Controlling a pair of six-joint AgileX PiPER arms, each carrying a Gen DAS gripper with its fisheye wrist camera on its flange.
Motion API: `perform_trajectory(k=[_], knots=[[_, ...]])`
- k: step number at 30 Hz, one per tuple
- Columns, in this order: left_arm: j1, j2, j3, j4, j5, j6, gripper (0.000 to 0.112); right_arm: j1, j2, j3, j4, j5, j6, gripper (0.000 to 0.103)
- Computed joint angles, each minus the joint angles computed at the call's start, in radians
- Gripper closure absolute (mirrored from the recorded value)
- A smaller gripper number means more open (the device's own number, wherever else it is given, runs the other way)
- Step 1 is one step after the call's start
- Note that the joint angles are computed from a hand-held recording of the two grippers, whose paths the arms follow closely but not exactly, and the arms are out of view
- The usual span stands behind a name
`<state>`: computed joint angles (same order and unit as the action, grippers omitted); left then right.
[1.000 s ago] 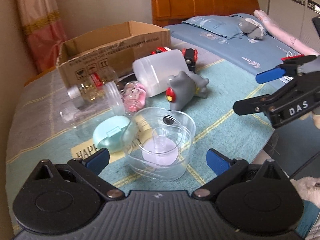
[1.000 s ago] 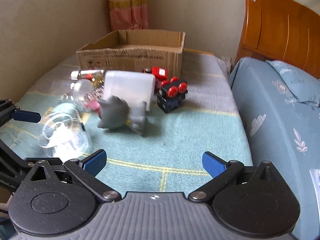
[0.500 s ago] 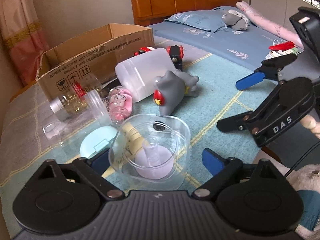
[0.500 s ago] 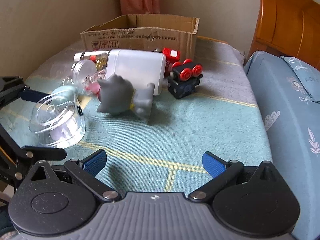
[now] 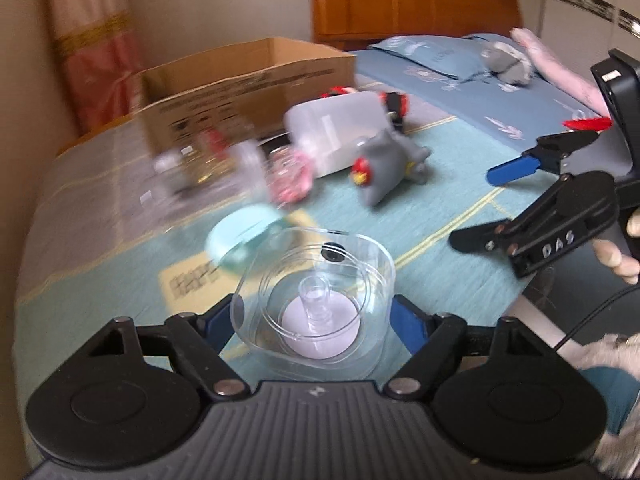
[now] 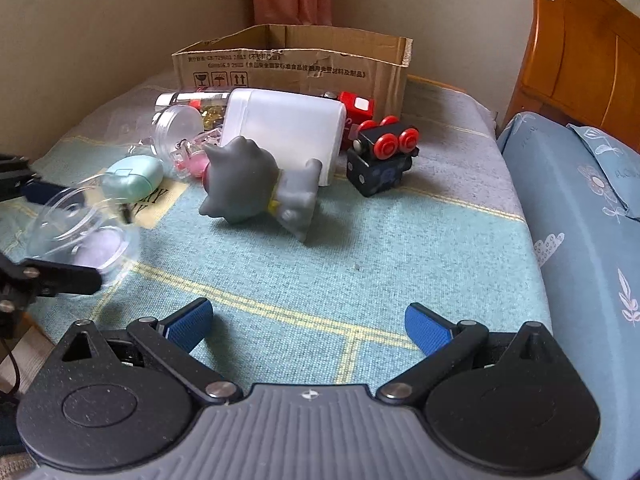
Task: Organize rigid objects
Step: 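Grasp the clear plastic lidded cup with the left gripper, then lift the clear cup with the left gripper while the right gripper grasps the grey cat toy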
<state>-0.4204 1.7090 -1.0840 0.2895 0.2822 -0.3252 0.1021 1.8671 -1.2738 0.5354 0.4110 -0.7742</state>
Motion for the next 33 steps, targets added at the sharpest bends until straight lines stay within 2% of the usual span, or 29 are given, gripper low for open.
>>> perform_trajectory(k=[4,7,8,10,13,17,20,27,29,33], knots=[[0.023,-0.049,0.061,0.161,0.010,-0.204,0.032,0.011,0.014,-0.024,-0.016,0.016,0.013,0.000],[0.038,-0.038,0.056,0.335,0.038,-0.414,0.032,0.024,0.025,-0.041,-0.030,0.022,0.026,0.000],[0.048,-0.030,0.050,0.346,0.039,-0.435,0.033,0.029,0.026,-0.044,-0.037,0.024,0.035,0.000],[0.073,-0.011,0.036,0.308,0.027,-0.414,0.032,0.038,0.029,-0.051,-0.049,0.026,0.052,0.000],[0.105,0.014,0.016,0.131,0.010,-0.242,0.030,0.038,0.027,-0.034,0.000,0.002,0.007,0.000],[0.110,0.025,0.025,0.178,-0.020,-0.273,0.024,0.046,0.023,-0.023,-0.009,-0.019,0.030,0.000],[0.118,0.030,0.027,0.138,-0.026,-0.232,0.012,0.057,0.032,-0.035,-0.019,-0.020,0.045,0.000],[0.111,0.036,0.025,0.189,-0.022,-0.284,0.010,0.086,0.094,-0.127,-0.068,-0.004,0.117,0.000],[0.108,0.033,0.036,0.239,-0.033,-0.339,0.010,0.091,0.114,-0.157,-0.097,-0.005,0.168,0.000],[0.093,0.031,0.056,0.426,-0.046,-0.551,0.010,0.082,0.138,-0.204,-0.012,0.006,0.137,0.000]])
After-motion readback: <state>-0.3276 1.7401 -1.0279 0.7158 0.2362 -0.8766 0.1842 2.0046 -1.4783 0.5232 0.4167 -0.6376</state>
